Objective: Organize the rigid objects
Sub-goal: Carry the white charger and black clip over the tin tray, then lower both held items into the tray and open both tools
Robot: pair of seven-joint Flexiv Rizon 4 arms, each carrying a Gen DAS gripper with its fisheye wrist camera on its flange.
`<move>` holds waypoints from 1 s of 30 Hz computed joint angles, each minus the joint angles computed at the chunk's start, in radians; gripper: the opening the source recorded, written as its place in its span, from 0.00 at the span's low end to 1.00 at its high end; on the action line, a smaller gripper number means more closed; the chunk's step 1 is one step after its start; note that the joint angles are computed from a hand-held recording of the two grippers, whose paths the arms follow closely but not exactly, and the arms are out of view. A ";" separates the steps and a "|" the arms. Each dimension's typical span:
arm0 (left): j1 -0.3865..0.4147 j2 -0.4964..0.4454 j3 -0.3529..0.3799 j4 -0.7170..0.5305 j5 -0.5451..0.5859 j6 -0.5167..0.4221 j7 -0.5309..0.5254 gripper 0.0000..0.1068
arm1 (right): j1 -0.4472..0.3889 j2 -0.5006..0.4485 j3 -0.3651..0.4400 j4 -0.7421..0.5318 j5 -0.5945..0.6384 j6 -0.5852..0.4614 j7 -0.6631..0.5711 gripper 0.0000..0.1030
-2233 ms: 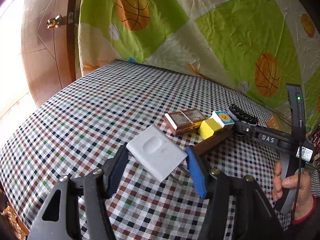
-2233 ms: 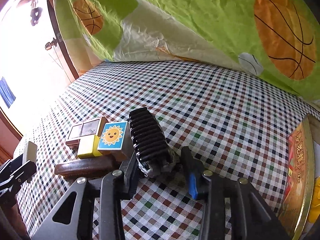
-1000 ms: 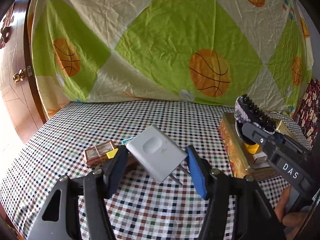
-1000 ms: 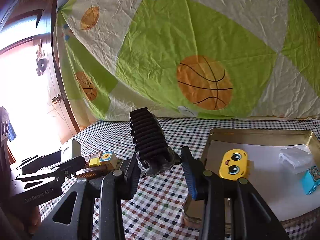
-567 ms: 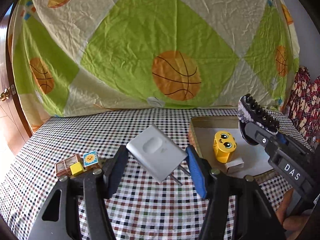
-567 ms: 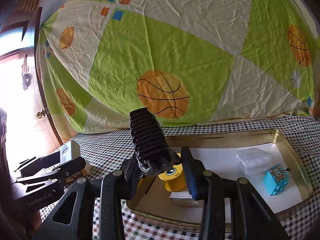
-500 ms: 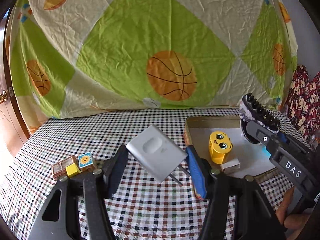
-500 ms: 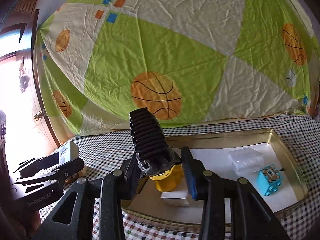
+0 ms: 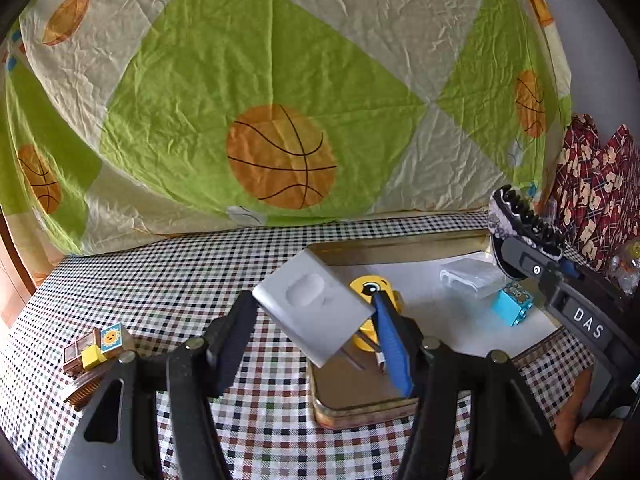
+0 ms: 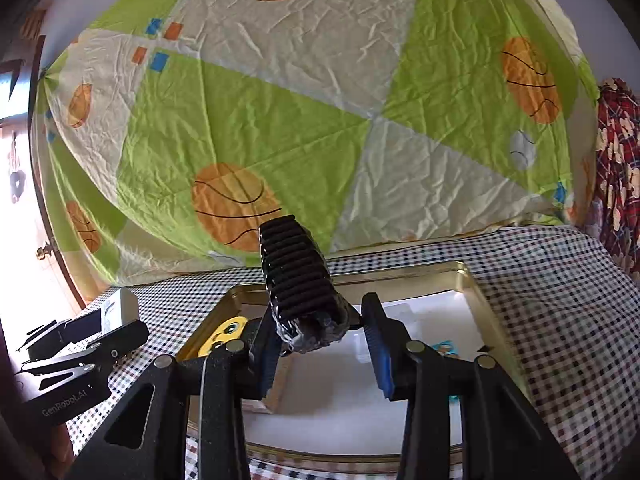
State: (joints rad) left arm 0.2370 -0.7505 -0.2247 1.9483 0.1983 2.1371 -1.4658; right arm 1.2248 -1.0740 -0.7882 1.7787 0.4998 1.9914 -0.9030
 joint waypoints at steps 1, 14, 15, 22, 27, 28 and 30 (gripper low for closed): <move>-0.007 -0.003 0.000 -0.005 -0.001 -0.001 0.002 0.56 | 0.000 0.000 -0.003 0.004 0.003 -0.001 0.000 0.40; -0.103 -0.053 -0.003 -0.082 -0.051 -0.037 0.044 0.56 | 0.005 -0.013 -0.059 0.057 0.011 -0.022 0.033 0.40; -0.108 -0.057 -0.004 -0.088 -0.055 -0.040 0.047 0.56 | 0.011 -0.020 -0.072 0.060 0.009 -0.030 0.039 0.40; -0.142 -0.082 -0.007 -0.124 -0.077 -0.069 0.078 0.56 | 0.013 -0.042 -0.110 0.076 -0.046 -0.061 0.079 0.40; -0.165 -0.103 -0.008 -0.151 -0.098 -0.086 0.098 0.56 | -0.014 -0.034 -0.102 0.077 -0.095 -0.087 0.119 0.40; -0.169 -0.107 -0.008 -0.156 -0.103 -0.090 0.102 0.56 | -0.018 -0.033 -0.100 0.076 -0.106 -0.092 0.125 0.40; -0.171 -0.114 -0.014 -0.164 -0.108 -0.099 0.108 0.56 | -0.026 -0.029 -0.094 0.072 -0.131 -0.102 0.133 0.40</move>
State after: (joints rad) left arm 0.0658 -0.8649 -0.2382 1.7841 0.0902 2.0385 -1.3574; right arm 1.1984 -1.1031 -0.8817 1.8505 0.3690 1.8897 -0.7700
